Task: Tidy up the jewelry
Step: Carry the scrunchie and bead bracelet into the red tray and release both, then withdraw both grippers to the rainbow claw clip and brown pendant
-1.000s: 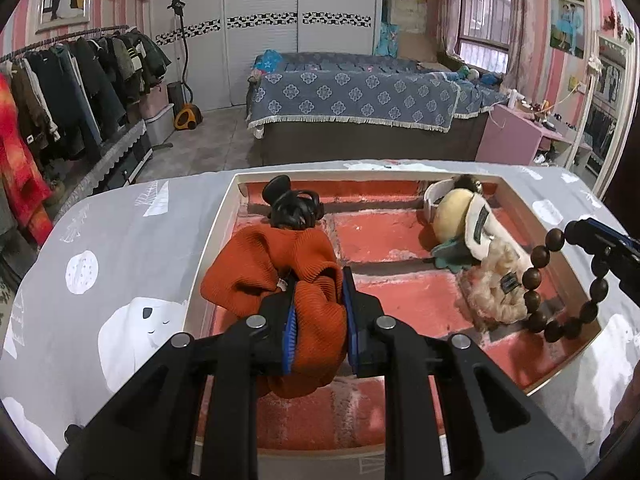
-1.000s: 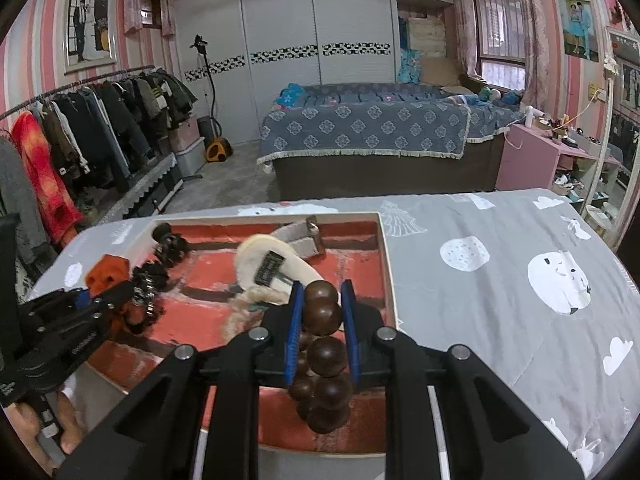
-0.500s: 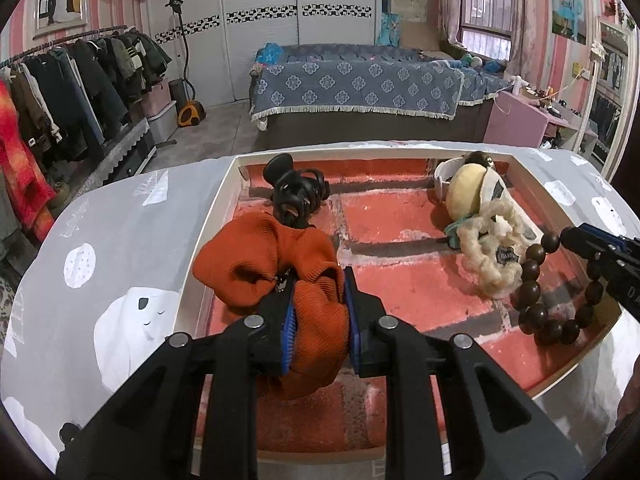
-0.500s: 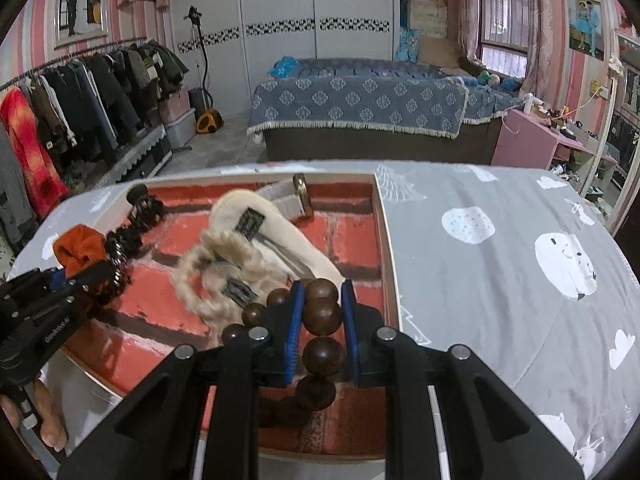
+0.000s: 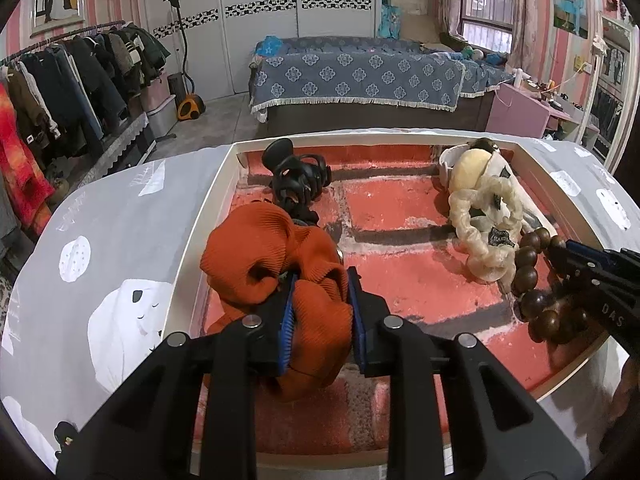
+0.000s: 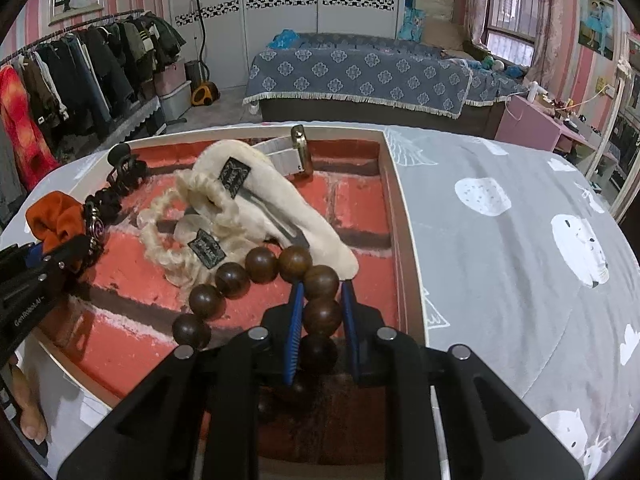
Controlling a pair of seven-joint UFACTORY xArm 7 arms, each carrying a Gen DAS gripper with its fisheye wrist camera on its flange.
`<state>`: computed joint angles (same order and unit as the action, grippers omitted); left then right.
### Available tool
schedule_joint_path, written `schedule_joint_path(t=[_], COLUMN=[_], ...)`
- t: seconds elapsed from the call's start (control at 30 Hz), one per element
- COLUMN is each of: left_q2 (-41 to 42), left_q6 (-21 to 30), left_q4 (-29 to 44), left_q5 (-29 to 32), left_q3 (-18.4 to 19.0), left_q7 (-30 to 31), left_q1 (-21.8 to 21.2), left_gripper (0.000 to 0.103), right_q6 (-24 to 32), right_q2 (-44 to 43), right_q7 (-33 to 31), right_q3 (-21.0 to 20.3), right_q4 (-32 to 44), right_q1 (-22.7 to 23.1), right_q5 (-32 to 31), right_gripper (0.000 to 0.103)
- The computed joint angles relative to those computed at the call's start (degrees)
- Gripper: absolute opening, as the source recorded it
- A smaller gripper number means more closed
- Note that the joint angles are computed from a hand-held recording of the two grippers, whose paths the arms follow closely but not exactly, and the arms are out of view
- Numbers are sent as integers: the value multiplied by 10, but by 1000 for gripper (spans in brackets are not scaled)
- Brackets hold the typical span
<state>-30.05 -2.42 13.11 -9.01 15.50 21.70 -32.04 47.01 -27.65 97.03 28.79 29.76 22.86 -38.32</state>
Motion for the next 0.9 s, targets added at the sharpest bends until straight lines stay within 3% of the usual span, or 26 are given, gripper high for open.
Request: schedule_joint_path(t=[0.37, 0.43, 0.5, 0.63, 0.9], left_q2=[-9, -11, -17, -38, -113], left_q6=[-9, -10, -11, -19, -45], left_q4=[-8, -10, -13, -21, -60], left_q5=[4, 6, 9, 12, 38], left_q3=[1, -4, 0, 15, 23], left_q7=[-3, -8, -10, -10, -6], left_q1=[1, 4, 2, -10, -13], left_gripper=[31, 35, 40, 67, 87], right_q6=[5, 5, 11, 37, 69], right_q2=[14, 13, 3, -22, -81], right_q7=[-9, -9, -8, 6, 48], right_q3=[-2, -2, -1, 15, 55], right_q4=[6, 6, 4, 4, -3], right_q1=[5, 9, 13, 14, -1], right_q5=[-2, -1, 0, -5, -33], right_gripper=[23, 29, 42, 56, 81])
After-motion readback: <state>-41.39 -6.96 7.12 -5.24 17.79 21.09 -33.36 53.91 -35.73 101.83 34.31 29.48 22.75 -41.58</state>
